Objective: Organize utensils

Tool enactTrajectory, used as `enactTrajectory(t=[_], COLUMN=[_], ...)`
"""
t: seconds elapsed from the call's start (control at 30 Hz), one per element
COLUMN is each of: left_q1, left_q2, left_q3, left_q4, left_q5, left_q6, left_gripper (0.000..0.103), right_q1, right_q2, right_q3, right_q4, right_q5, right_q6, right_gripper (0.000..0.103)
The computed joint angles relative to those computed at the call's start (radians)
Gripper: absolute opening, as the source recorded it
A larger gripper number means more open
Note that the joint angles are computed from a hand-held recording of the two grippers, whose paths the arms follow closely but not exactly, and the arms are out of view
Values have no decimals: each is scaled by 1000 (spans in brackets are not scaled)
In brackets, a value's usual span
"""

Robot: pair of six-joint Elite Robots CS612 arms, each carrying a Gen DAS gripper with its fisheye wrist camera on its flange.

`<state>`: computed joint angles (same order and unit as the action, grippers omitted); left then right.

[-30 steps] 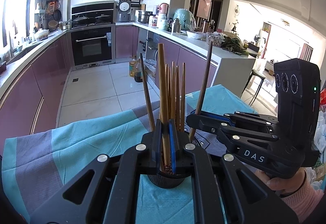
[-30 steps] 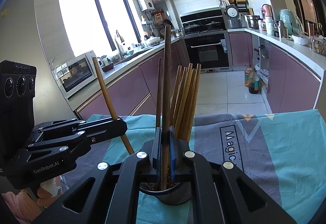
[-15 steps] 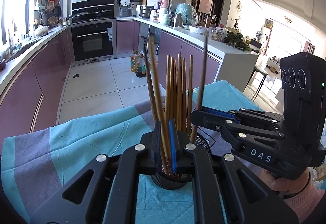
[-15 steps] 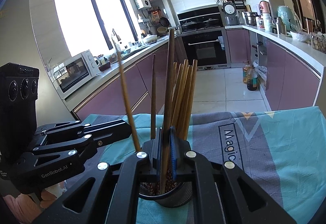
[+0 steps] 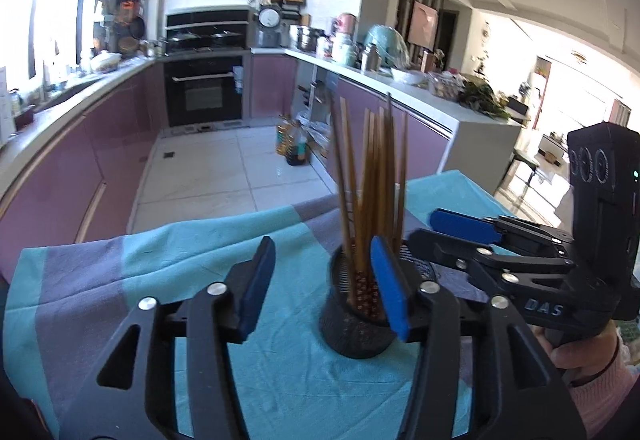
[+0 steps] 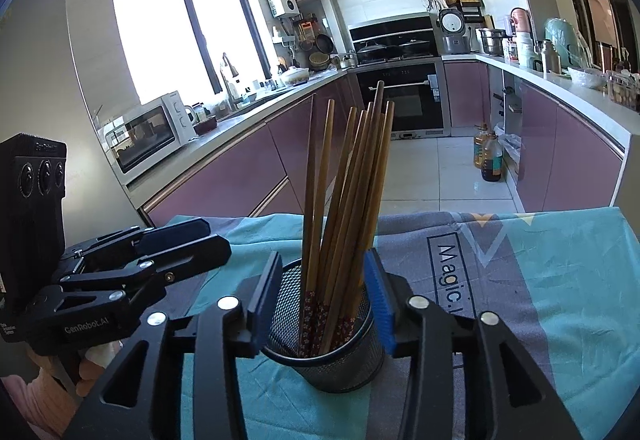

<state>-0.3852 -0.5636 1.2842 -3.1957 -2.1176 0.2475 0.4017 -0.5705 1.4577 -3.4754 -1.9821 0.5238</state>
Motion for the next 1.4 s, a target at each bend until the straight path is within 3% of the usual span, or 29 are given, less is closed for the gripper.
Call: enactTrajectory(t=[0.03, 0.07, 0.13, 0.23, 0.3, 0.57, 0.97, 1.4], left_q1=[5, 11, 19, 33, 44, 71, 87, 95], left_q2=[1, 3, 2, -5, -5, -26, -48, -59], left_q3=[6, 11, 30, 60, 77, 174, 254, 300], left_q4=[-27, -60, -117, -193, -247, -401, -544, -617], left_q5=[10, 23, 50, 84, 103, 168, 233, 260], left_q6=[-18, -42, -63, -86, -106, -158, -202, -217], left_gripper=[69, 74, 85, 96, 97, 97, 97, 97], right_q1=[4, 10, 23, 40, 51, 82, 123, 150], right_q2=[1, 3, 8, 17, 24, 44, 75, 93], right_q3=[-1, -3, -10, -20, -28, -49, -92, -129], right_q4=[-2, -6, -4, -4, -11, -44, -86, -102], right_q5=[-11, -26, -67, -112, -147, -228, -341, -425], right_q6=[-8, -14, -22, -45, -58, -94, -151, -184], right_gripper=[61, 66, 87, 90, 96, 96, 96, 96])
